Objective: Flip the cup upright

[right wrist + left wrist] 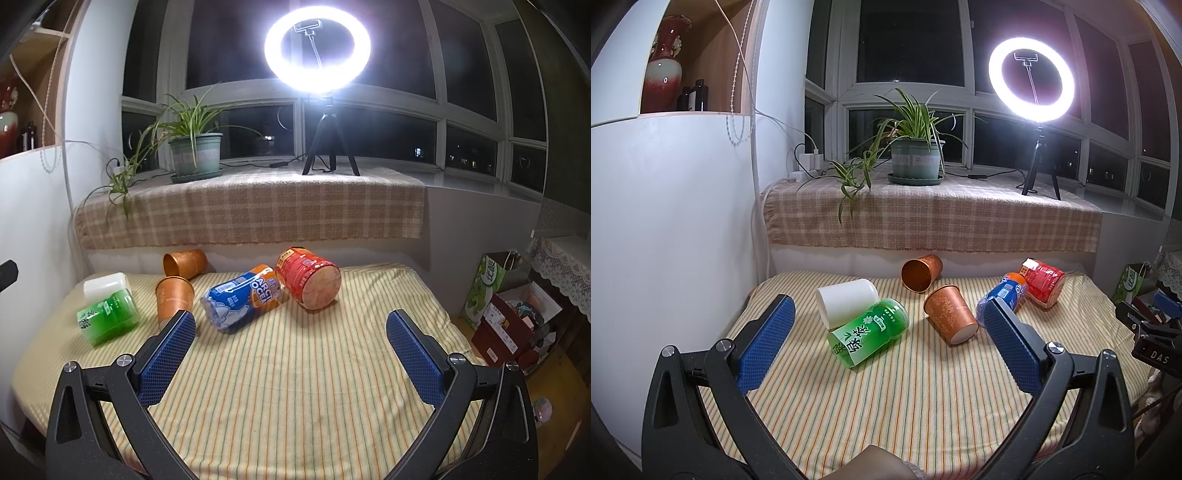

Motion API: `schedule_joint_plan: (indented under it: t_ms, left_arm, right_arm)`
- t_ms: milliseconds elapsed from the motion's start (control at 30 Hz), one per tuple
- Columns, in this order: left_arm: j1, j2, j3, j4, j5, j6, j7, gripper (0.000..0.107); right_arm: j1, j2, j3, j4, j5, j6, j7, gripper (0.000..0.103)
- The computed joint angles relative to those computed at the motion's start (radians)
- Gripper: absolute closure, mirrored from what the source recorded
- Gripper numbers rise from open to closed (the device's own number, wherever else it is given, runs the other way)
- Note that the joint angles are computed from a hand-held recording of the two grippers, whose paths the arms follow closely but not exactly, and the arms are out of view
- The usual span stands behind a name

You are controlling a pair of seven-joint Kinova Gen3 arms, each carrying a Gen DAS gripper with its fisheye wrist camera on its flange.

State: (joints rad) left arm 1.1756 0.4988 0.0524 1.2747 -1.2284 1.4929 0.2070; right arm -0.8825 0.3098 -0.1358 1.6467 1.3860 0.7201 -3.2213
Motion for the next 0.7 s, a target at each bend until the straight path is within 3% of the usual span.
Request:
schedule_joint_plan:
  t_ms: [700]
  left_arm:
    - [-0.012,-0.004,0.006,0.057,0.011,-0.027,0.06,0.004]
  right_arm:
    - [-0.006,0.018,0.009,-0.027,-0.035,-0.017,0.057,0.0]
